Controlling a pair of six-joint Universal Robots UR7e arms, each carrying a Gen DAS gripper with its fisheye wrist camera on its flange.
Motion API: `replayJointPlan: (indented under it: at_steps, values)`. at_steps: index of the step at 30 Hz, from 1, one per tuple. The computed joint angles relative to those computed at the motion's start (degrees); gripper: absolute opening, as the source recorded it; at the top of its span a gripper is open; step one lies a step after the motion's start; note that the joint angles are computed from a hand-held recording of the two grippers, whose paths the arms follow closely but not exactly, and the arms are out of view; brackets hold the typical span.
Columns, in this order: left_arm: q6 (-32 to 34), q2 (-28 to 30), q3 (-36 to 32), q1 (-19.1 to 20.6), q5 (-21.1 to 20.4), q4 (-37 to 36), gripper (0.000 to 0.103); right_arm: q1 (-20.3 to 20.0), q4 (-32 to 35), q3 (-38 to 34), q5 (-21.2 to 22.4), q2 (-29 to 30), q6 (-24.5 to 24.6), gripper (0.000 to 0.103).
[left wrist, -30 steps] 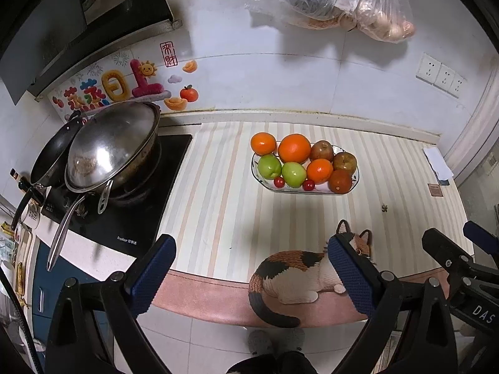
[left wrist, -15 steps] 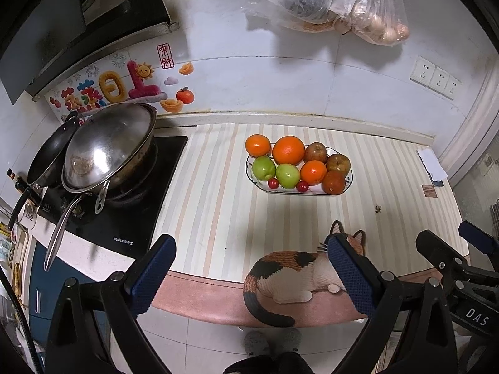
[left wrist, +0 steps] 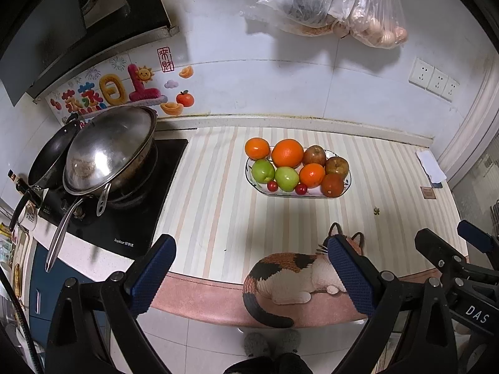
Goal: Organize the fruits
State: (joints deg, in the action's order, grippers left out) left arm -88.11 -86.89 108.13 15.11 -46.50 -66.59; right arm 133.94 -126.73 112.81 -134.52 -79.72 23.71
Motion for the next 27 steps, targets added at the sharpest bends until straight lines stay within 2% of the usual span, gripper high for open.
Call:
replayJointPlan:
  at_steps: [27]
  values:
    - [0.0,0.7,-1.1,-0.2,0.4,0.3,0.1,0.1,-0.3,-0.6,-0.4,0.1,-0.4,0.099]
